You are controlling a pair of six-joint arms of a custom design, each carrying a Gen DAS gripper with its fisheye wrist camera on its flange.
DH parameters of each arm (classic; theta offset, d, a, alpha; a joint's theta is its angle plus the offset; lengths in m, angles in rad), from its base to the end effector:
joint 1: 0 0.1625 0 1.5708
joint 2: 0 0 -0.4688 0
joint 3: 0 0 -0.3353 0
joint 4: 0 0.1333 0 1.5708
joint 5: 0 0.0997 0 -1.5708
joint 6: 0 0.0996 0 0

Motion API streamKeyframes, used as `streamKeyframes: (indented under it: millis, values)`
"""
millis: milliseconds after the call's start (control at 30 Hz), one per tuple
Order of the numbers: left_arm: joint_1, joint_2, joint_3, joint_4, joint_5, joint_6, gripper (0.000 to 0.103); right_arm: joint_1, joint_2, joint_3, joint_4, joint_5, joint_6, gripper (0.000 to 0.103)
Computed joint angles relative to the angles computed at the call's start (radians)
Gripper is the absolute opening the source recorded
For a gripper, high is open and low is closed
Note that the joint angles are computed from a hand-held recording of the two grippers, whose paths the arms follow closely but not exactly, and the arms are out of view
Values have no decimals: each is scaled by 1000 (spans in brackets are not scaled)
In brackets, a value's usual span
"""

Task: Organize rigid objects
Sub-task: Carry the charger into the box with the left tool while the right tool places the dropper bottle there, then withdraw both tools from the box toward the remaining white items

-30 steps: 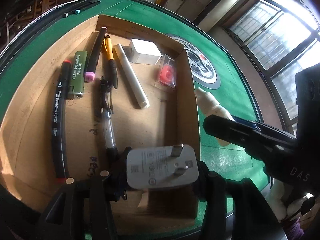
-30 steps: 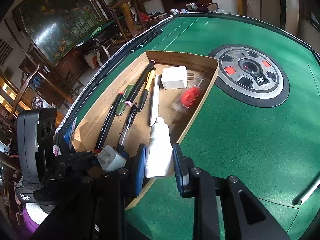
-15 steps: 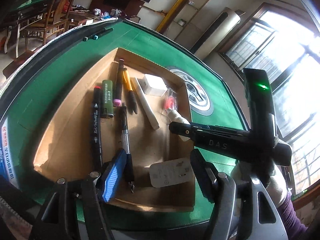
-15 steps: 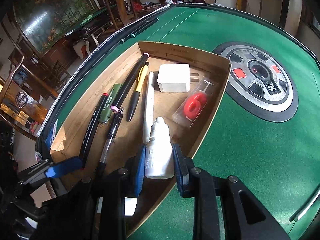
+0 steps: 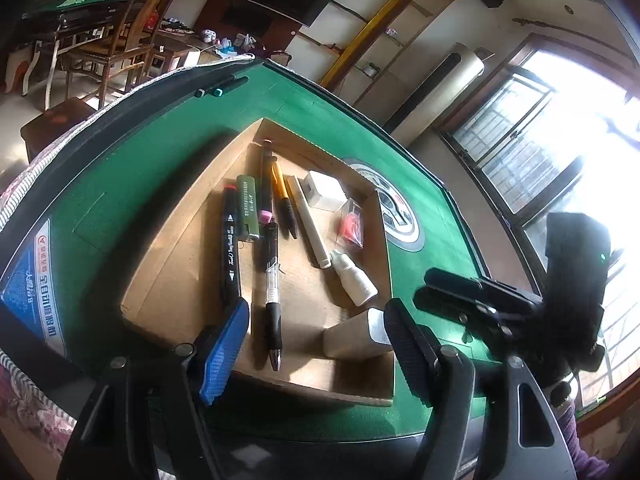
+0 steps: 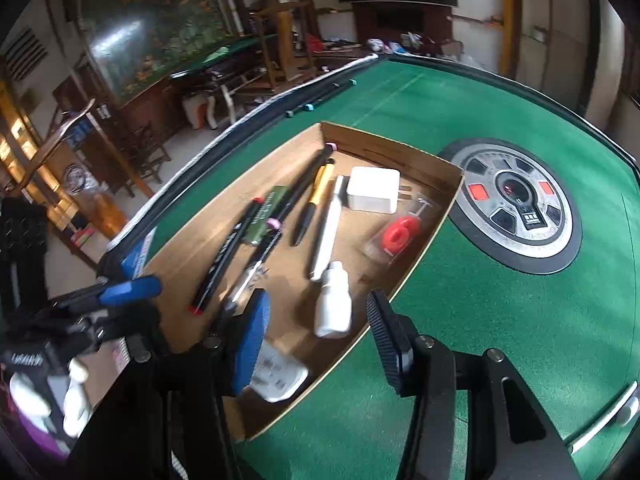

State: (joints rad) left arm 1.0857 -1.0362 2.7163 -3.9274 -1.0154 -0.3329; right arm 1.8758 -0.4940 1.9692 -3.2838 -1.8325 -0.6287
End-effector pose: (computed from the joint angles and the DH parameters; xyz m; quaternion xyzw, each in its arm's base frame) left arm 0.0091 -0.3812 0.2290 -0.0217 0.9115 -0.3956 0.1104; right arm 0.2720 -0.5060 -0.0190 0.4293 -0.8861 0.0952 0.1468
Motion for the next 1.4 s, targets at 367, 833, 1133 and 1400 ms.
streamKeyframes:
  millis: [367, 833, 1133, 1400]
  values:
    - [-1, 19, 10, -9, -14, -11, 73, -2, 38, 5, 67, -19, -72, 33]
    - [53, 7, 14, -39, -54, -3, 73, -147, 73, -347, 724, 286, 381, 37]
    - [27, 17, 22, -42, 1, -1, 73, -90, -24, -150, 449, 197, 271, 48]
    - [-28, 39, 63, -107, 64, -41, 73, -8, 58, -138, 221, 52, 193, 48]
